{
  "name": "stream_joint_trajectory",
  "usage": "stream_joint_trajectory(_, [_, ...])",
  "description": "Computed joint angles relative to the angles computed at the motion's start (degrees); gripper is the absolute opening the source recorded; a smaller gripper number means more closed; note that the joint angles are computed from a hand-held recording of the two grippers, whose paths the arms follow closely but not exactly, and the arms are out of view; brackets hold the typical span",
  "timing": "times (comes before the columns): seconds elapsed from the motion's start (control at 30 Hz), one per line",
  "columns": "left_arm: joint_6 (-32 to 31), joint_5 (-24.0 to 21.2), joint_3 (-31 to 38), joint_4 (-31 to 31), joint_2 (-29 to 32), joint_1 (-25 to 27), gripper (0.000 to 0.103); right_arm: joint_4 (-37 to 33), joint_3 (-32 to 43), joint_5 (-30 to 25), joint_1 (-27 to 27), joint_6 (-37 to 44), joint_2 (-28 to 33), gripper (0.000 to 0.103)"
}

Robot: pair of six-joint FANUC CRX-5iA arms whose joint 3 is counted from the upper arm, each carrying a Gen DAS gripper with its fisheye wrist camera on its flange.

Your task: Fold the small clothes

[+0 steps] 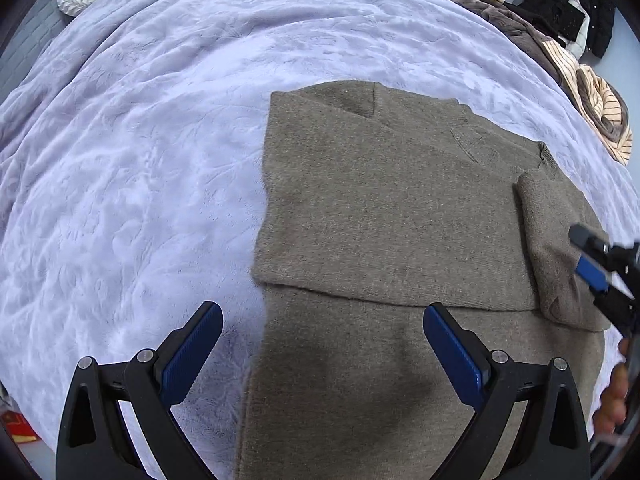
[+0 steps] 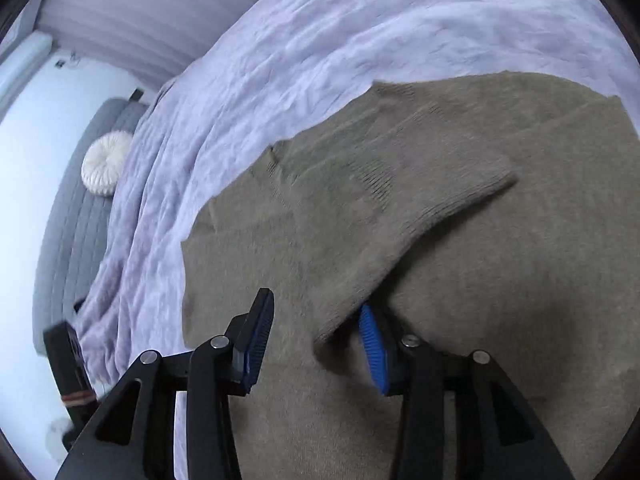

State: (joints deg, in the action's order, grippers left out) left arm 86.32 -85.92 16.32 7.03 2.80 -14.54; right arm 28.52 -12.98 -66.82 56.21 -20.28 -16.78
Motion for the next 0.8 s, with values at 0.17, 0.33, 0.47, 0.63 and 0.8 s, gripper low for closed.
stream_joint_trajectory(0.17, [-2.4, 0.83, -1.8, 2.27, -1.74, 2.65, 0.101, -0.68, 7.67, -2.94, -3.49, 12.32, 6.6, 0.006])
stream_joint_trajectory(0.33, [-2.93, 0.81, -1.81, 2.16, -1.62, 3.89, 0.101, -6.76, 22.75, -8.61, -3.35, 38.32, 20.06, 0.007])
stream_joint_trajectory(0.47, [-3.41, 1.03, -2.04, 3.71, -1.25, 4.35, 0.101, -11.68, 27.92, -15.71, -1.71, 46.65, 24.68, 0.025])
stream_joint_trajectory(0.63, [-6.41, 1.77, -1.99, 9.57, 0.7, 4.0, 0.101, -11.35, 20.01, -12.19, 0.88, 36.7, 16.52, 0.033])
stream_joint_trajectory(0.8, [-5.68, 1.18, 1.08, 16.33, 7.21, 2.3, 0.097, -9.86, 7.76, -10.75, 3.99, 15.06, 2.66, 0.033])
